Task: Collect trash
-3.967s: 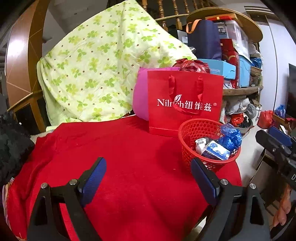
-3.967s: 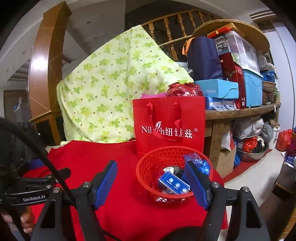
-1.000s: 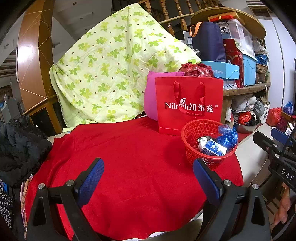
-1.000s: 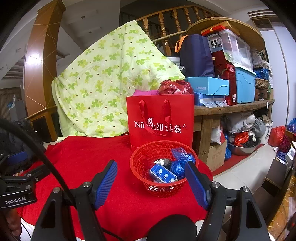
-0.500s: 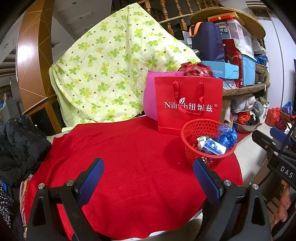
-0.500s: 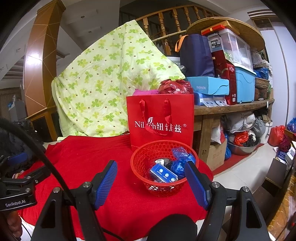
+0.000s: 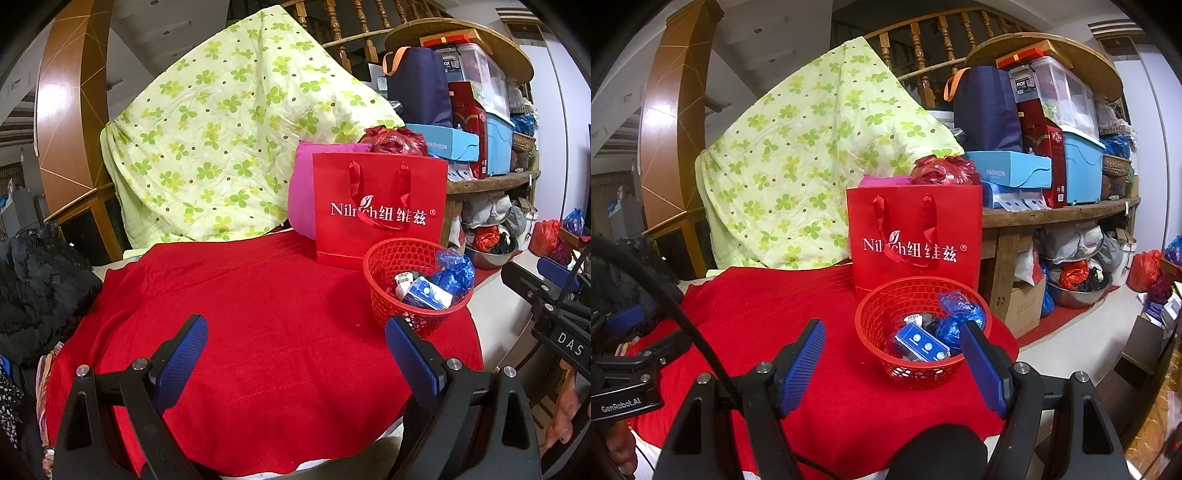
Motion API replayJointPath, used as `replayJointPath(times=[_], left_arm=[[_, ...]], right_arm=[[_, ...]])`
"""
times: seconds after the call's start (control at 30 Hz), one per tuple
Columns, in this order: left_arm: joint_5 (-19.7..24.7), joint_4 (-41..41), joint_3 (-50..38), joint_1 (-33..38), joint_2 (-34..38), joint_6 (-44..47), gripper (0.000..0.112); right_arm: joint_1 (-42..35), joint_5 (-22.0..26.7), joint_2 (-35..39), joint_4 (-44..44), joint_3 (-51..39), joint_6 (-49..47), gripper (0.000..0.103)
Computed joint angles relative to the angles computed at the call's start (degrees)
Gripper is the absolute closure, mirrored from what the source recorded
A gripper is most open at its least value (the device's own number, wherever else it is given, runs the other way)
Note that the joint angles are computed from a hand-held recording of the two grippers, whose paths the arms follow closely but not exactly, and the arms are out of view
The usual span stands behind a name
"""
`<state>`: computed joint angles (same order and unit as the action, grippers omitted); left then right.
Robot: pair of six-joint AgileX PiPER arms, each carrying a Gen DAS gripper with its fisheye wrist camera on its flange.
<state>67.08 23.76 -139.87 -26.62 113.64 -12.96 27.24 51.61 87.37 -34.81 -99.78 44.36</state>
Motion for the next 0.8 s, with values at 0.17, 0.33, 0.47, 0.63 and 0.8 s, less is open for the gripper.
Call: replayJointPath(times=[0.17, 0.33, 0.47, 0.63, 0.8], left_arm=[[-0.97, -0.53, 1.75, 0.55, -1.06, -0.51, 0.016], [-2.23, -1.19, 3.90, 1.48, -2.30, -0.92, 0.016], [-3.21, -1.47, 5.62, 2.26, -3.20, -1.56, 0.016], [-4.52, -1.09, 8.00, 2.88, -4.33, -2.52, 0.016], [-4.67, -0.66, 8.50, 3.07, -4.42, -3.26, 0.016]], right_arm=[[1.66, 1.97, 1.62, -0.35, -2.97, -0.35, 0.025], [3.67, 4.09, 3.57, -1.47, -6.01, -1.06, 0.025], [4.32, 5.51, 4.76, -1.39, -7.76, -1.55, 0.025], [4.00, 6.62, 5.72, -0.52, -9.56, -2.17, 0.025], [3.80, 6.69, 5.92, -0.01, -9.86, -2.73, 0.025]])
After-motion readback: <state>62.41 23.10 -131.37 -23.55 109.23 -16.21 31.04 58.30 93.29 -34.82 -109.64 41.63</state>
